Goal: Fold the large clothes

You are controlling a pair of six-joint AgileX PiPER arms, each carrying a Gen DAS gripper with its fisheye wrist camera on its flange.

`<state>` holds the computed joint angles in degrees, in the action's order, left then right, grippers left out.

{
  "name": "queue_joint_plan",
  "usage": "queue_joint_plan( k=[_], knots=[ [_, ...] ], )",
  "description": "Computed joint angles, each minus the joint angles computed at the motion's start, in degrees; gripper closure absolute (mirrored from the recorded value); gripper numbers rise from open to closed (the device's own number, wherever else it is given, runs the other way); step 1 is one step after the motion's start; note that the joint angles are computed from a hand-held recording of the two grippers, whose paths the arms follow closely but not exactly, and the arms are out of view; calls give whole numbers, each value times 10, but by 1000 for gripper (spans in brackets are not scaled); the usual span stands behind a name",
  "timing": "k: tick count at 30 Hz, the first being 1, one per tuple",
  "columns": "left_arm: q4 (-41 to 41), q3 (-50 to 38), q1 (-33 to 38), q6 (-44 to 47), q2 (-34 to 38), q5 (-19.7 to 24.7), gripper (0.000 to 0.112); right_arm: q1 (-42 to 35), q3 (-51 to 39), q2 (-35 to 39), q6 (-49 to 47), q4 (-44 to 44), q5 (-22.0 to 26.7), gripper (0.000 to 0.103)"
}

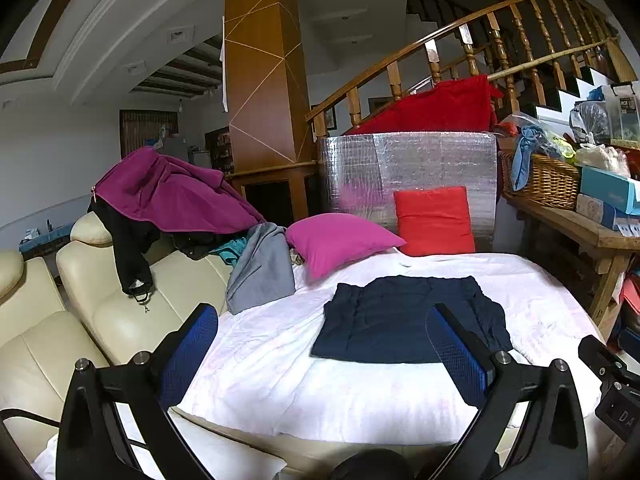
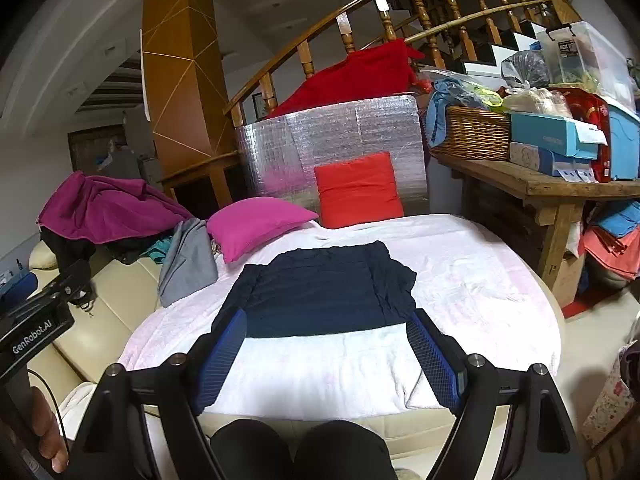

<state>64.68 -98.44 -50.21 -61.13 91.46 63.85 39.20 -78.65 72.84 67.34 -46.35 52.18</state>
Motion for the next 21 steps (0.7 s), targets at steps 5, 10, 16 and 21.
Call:
queue_joint_plan(
  k=[5, 10, 16, 21],
  knots=[
    [2, 9, 2, -6, -8, -3, 9, 7, -1, 1, 5, -8, 4, 18],
    [3, 12, 3, -6, -10, -3, 9, 24, -5, 5, 21, -23, 12, 18],
    [-2, 20, 9, -8, -15, -8, 9, 35, -6, 5, 37, -41, 19, 18],
    [-8, 23, 13, -8, -20, -12, 9, 37, -8, 7, 36, -41, 20, 18]
  ],
)
